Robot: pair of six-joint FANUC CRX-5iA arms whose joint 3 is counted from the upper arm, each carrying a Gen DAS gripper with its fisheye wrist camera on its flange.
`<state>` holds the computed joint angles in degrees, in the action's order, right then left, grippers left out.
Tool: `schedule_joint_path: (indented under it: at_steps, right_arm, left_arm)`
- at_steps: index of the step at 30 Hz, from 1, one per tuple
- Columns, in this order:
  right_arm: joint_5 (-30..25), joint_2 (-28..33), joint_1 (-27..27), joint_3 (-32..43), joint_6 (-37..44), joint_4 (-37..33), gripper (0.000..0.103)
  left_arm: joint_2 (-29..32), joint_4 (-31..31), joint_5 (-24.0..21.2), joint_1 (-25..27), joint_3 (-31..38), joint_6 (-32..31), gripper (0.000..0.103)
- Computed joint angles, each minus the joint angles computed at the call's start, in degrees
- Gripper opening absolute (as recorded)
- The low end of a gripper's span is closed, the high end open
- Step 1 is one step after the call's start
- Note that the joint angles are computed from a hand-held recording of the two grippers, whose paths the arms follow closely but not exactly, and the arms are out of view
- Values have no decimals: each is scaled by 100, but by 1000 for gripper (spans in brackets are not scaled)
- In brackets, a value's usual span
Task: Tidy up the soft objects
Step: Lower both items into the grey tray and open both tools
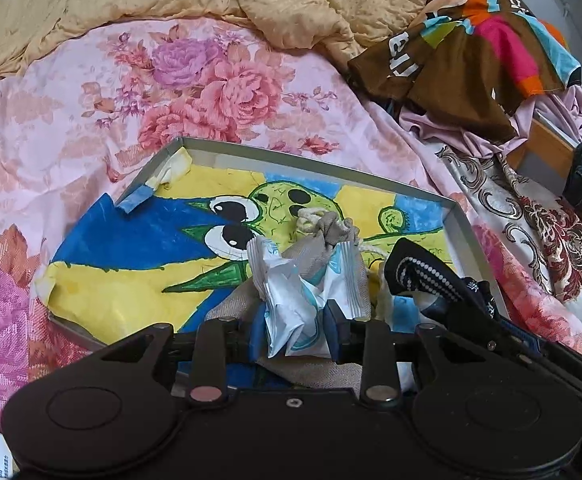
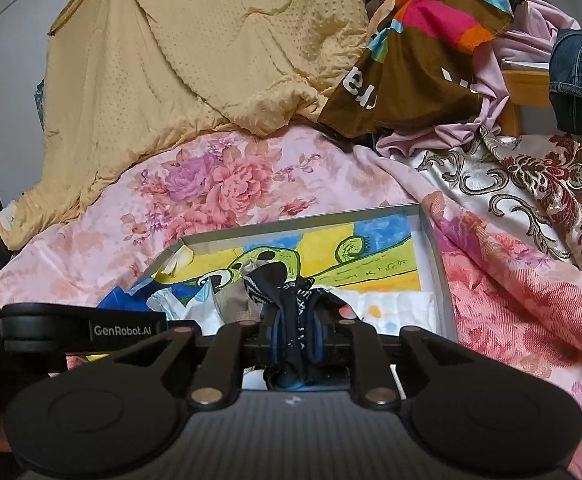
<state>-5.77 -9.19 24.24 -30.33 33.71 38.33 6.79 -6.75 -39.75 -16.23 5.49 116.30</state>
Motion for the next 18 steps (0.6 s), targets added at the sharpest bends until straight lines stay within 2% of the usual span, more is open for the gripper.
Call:
schedule_joint_path:
  at_steps: [6, 9, 12, 16, 18]
  right_arm:
    - [-46, 6, 20, 36, 105, -105, 26]
    - [18, 2, -19, -13, -68, 93, 27]
    - [154, -20, -102, -136, -458, 554, 38]
    - [63, -49, -86, -142, -494, 630, 52]
    - [-96, -58, -30, -89, -367, 531, 56]
  left_arm:
    - [-1, -21, 4, -5, 3, 24, 37]
    - [-14, -51, -12, 6, 3, 63, 40]
    - [-39, -103, -20, 4, -4, 129, 41]
    - [-90, -225, -61, -24, -1, 238, 52]
    - [-125, -275, -87, -37, 0, 265, 54]
